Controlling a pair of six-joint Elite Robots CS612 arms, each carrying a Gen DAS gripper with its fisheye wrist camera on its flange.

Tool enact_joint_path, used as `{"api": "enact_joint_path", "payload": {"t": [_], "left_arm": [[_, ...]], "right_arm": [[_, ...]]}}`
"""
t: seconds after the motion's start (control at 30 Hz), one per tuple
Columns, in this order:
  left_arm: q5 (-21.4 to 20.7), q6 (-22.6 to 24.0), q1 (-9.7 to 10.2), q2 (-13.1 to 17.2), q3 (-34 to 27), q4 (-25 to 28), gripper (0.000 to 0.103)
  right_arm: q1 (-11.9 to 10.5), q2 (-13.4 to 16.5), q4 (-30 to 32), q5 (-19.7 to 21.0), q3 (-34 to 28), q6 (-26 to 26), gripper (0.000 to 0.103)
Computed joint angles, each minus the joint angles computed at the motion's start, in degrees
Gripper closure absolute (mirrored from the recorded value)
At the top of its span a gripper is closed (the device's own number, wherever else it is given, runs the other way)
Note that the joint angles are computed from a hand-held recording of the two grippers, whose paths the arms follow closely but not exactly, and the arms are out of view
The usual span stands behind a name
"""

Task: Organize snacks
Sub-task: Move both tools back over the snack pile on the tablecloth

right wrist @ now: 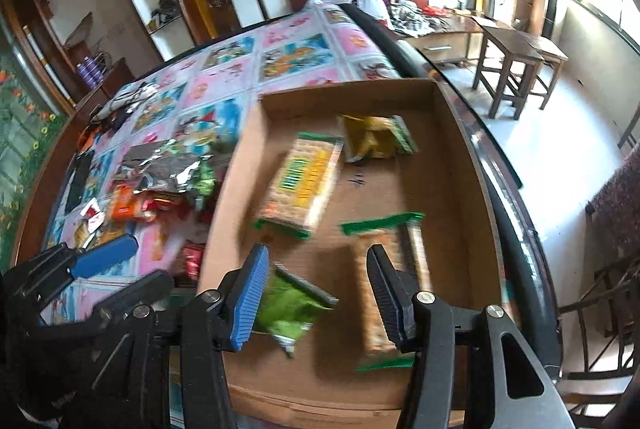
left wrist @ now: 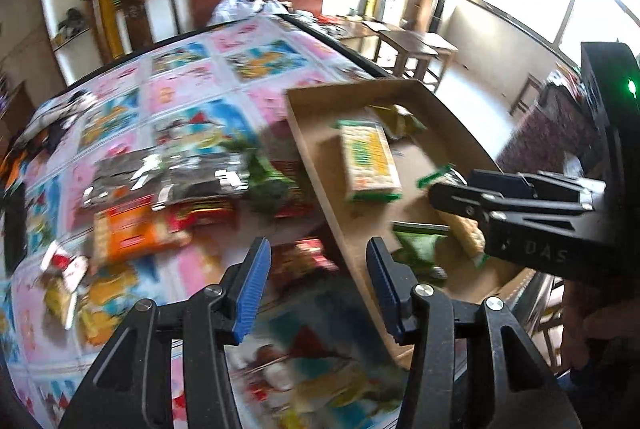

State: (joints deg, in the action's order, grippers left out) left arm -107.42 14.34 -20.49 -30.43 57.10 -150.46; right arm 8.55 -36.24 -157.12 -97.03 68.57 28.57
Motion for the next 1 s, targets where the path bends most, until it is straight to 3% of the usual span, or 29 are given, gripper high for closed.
{"api": "enact_joint_path", "payload": {"t": [0.2,0.37,0.5,0.67,0.77,0.87,1.0], "left_arm": [[1.6,-7.1,2.84,0.7,-1.9,0.0,0.054],[4.7,-15.8,6.15,2.1,-4.6,2.1,0.052],[6.9,-23.6,8.73,4.6,-9.5,7.9,0.052],[5.6,-30.6,10.18,8.6,-17.1,15.6,0.052],[3.4,-31.2,10.23,11.2,-22.0,19.5,0.052],[5.8,-30.7,9.50,12.6,-24.4,21.4,0.052],[9.5,-28.8,8.79,14.3,-27.0,23.3,0.068]], "right_arm": [[1.2,1.5,0.3,0.4,-3.2,-2.2,0.048],[1.8,2.1,1.4,0.6,-4.7,-3.0,0.047],[2.0,2.1,1.7,0.5,-4.8,-3.2,0.046],[2.0,2.0,2.2,0.4,-4.7,-2.9,0.046],[2.0,1.9,2.3,0.3,-4.5,-3.2,0.046],[2.0,1.8,2.2,0.4,-4.2,-3.7,0.045],[1.9,1.8,1.5,2.1,-4.1,-4.7,0.044]]}}
